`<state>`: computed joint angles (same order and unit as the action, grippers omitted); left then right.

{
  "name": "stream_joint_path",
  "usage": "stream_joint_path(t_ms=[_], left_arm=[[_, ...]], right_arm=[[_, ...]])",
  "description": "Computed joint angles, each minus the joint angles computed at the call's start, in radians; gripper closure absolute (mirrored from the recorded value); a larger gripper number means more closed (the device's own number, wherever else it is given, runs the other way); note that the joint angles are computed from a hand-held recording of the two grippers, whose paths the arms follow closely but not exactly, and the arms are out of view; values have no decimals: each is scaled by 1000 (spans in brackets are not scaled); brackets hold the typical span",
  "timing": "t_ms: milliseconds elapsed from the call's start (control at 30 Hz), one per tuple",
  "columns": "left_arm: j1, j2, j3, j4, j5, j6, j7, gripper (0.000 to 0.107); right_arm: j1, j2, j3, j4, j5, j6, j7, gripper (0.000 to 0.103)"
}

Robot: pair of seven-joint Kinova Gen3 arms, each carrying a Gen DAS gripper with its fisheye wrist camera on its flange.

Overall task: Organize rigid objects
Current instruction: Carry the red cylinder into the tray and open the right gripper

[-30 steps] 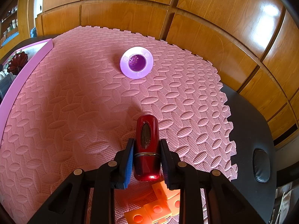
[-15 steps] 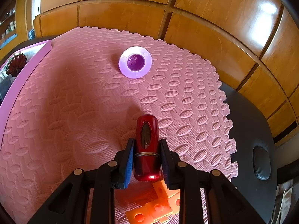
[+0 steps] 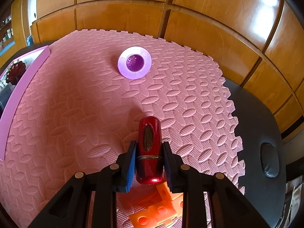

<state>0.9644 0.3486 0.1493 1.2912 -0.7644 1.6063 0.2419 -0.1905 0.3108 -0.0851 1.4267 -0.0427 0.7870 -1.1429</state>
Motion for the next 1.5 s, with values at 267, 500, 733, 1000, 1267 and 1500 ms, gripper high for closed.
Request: stream_joint_path(t_ms=[267,500,733,1000,1267,1500], left_arm=[[10,-15,7,24,-2,18,35,65],[10,-32,21,49,-3,29,68,65],[1,-43,33,67,-3,24,86,65],[-6,-55,40,85,-1,20,106,65],[-16,-81,52,121,9,37,154,65],[-17,-118,73,161,5,92,228,65]], right_arm=[[-12,-5,5,6,18,-6,-9,78],[-14,4,7,-22,17,33,-33,78],[26,32,0,-80,-63,119,-46,78],[66,44,-19,-137,-159,213,-44,78],[99,2,-87,-155,-380,296,71,78],[2,-7,-143,-171,-515,391,143,78]])
